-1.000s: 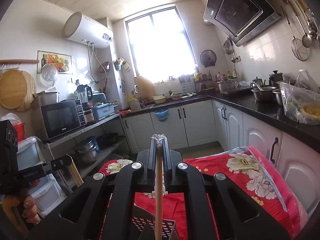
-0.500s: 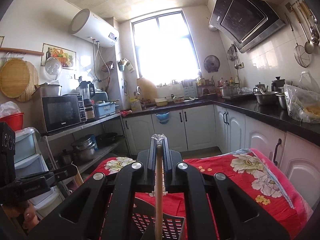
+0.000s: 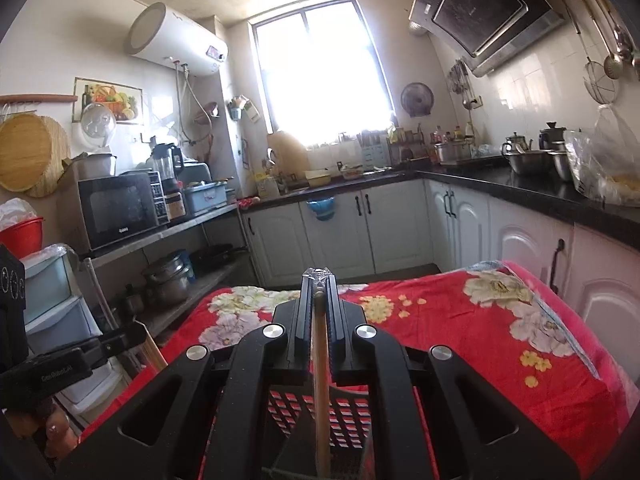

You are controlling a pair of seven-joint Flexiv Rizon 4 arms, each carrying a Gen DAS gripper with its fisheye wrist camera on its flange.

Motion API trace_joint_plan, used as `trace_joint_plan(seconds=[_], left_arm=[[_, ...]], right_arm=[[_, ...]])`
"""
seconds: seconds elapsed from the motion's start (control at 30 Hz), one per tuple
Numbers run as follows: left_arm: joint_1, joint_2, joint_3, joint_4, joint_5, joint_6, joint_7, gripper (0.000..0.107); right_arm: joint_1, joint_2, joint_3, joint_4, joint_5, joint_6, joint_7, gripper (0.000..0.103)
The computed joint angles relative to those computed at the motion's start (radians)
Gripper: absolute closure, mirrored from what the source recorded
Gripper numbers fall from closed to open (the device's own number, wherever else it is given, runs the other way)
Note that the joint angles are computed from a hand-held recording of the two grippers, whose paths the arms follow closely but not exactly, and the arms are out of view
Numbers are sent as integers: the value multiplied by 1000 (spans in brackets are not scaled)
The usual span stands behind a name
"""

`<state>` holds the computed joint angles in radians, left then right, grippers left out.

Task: Organize utensils
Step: 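Drop chopsticks into the grey mesh caddy from both tools, then open them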

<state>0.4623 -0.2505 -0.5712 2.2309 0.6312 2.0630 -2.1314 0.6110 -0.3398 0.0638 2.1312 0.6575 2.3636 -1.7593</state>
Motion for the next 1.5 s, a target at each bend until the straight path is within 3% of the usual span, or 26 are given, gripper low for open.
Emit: trace_joint_plan(seconds=[0.17,0.4,0.6,0.93,1.13,1.23,1.3,1.5], left_arm=[[57,2,-65,14,10,-18,-4,104],[95,21,-97,49,0,-11,-12,104],[165,44,-164,80,13,-19,-30,94],[191,98,-175,115,52,-4,-95,68],[193,151,-137,122,124,13,-205,45],[163,183,-84,134,139,23,-246,35],[167,202,-70,135,176,28,-301,24],[184,259,-25,117,345,37,-516,15]], right_arm=[[29,54,-30,14,121,-68,-52,91],[11,128,-16,48,213,-137,-89,84],[1,179,20,81,269,-165,-122,74],[-19,252,90,110,385,-220,-239,58],[-41,280,135,117,452,-236,-299,52],[-52,290,155,115,489,-243,-338,49],[-61,294,173,124,489,-240,-336,47],[-67,299,210,143,486,-234,-334,41]])
